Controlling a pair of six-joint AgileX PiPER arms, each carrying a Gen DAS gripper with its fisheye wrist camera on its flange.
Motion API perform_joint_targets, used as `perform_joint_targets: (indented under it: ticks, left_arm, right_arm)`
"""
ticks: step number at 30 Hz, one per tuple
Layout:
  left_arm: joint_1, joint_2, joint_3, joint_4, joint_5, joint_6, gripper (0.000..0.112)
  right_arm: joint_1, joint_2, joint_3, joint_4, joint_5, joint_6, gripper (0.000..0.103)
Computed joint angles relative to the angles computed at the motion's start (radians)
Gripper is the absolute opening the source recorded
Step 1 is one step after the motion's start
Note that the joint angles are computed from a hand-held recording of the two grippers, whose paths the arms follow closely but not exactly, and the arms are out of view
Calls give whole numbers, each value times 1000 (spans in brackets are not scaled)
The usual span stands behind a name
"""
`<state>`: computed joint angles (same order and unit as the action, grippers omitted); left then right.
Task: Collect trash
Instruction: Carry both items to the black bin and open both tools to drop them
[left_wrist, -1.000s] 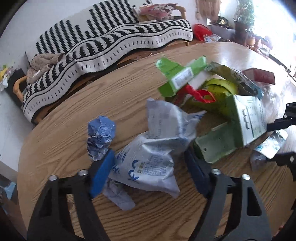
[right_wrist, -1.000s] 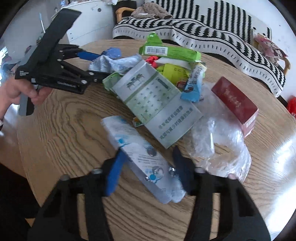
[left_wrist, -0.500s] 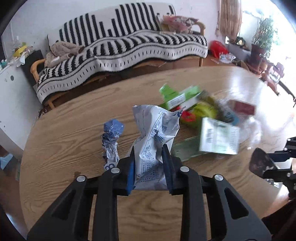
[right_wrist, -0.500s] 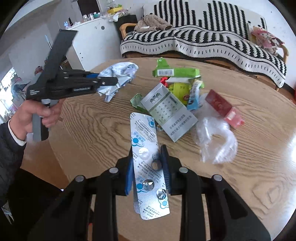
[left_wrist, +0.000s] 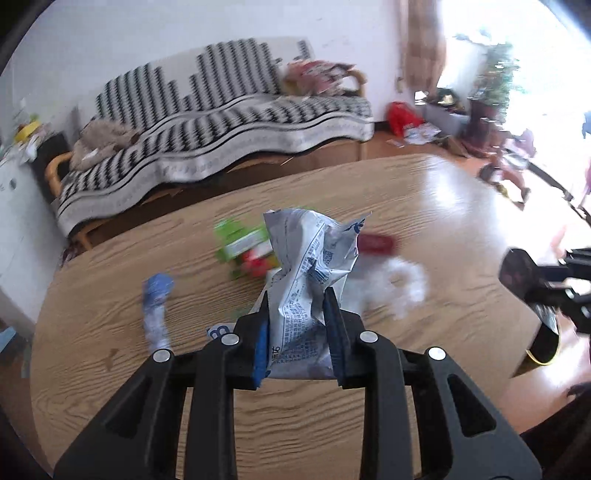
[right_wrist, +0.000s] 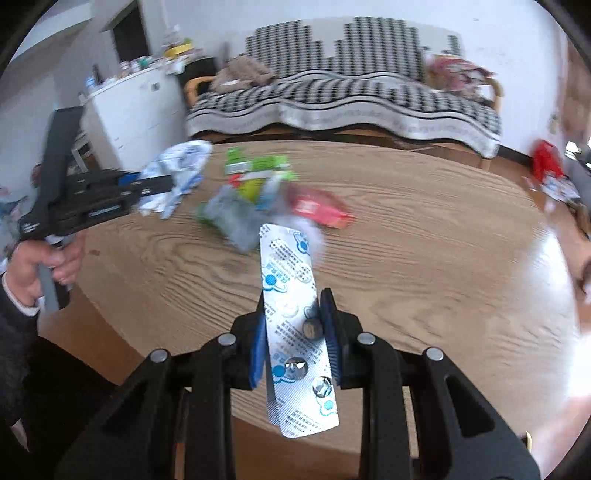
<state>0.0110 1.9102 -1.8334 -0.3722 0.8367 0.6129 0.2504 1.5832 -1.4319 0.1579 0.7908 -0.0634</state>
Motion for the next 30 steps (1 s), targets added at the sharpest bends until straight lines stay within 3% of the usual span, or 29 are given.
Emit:
perform_joint_targets:
  ticks: [5,11,16,20,24,30]
  left_arm:
    - [-179,-81,108,-50,-65,2,26]
    - [-457,-57,135,-55,-92,-46,26]
    - [-675,30,101,-22,-106,-99,26]
    - [-811,138,34,9,-89,-135,26]
    - [-889,264,-69,19,-49,-168,26]
    - [-934,426,-250,45,32,-204,26]
  right_arm:
    - [-223,-159,154,3,22,-13,27]
    - [-600,-292,291,30,83,-112,27]
    - [-1008,-300,372,138,144,-330,27]
    - [-1226,-248,424,163,153,-472,27]
    - [-1389,-163,416,189,171,-577,27]
    - [-1402,-101,414,169,153,-564,27]
